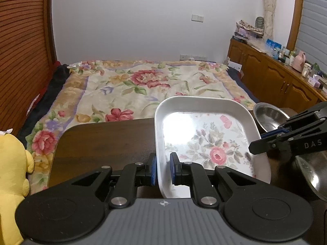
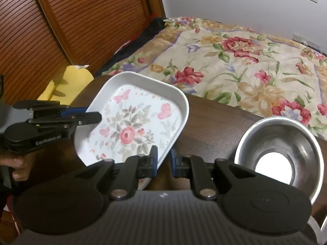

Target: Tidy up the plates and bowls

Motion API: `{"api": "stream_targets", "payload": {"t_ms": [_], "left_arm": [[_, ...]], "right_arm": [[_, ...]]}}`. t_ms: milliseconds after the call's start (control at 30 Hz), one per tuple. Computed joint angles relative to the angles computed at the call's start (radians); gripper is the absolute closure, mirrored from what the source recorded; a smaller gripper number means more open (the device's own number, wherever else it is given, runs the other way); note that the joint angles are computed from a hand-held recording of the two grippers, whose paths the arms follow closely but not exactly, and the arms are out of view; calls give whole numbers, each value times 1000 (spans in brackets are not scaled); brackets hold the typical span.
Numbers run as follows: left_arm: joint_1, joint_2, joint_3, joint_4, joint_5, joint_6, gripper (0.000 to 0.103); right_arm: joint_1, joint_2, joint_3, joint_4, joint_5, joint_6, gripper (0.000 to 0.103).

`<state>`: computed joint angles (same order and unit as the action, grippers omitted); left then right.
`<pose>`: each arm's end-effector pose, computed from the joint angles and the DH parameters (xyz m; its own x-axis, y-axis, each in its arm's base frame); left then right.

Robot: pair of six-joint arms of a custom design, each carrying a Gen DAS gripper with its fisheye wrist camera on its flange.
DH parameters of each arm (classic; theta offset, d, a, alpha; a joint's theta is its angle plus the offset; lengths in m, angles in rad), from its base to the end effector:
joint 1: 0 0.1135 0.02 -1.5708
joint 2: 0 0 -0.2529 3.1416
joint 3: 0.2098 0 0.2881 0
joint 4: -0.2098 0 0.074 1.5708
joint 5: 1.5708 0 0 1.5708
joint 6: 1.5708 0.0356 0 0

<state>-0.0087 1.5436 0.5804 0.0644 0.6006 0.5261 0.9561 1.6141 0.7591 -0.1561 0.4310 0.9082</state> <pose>0.2874 -0.0226 0.0883 -0.4964 0.4186 -0.7605 0.7034 0.7073 -0.0698 0.1953 0.2509 0.1028 -0.7850 0.1301 -0.6057 0.0074 0.9796 0.2008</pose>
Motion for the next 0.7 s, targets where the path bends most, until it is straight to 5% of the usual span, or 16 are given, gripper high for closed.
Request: {"api": "stream_targets", "payload": {"t_ms": [700], "left_arm": [[184, -368, -191, -281, 104, 236, 88]], "right_arm": [[243, -42, 73, -225, 167, 191, 88]]}}
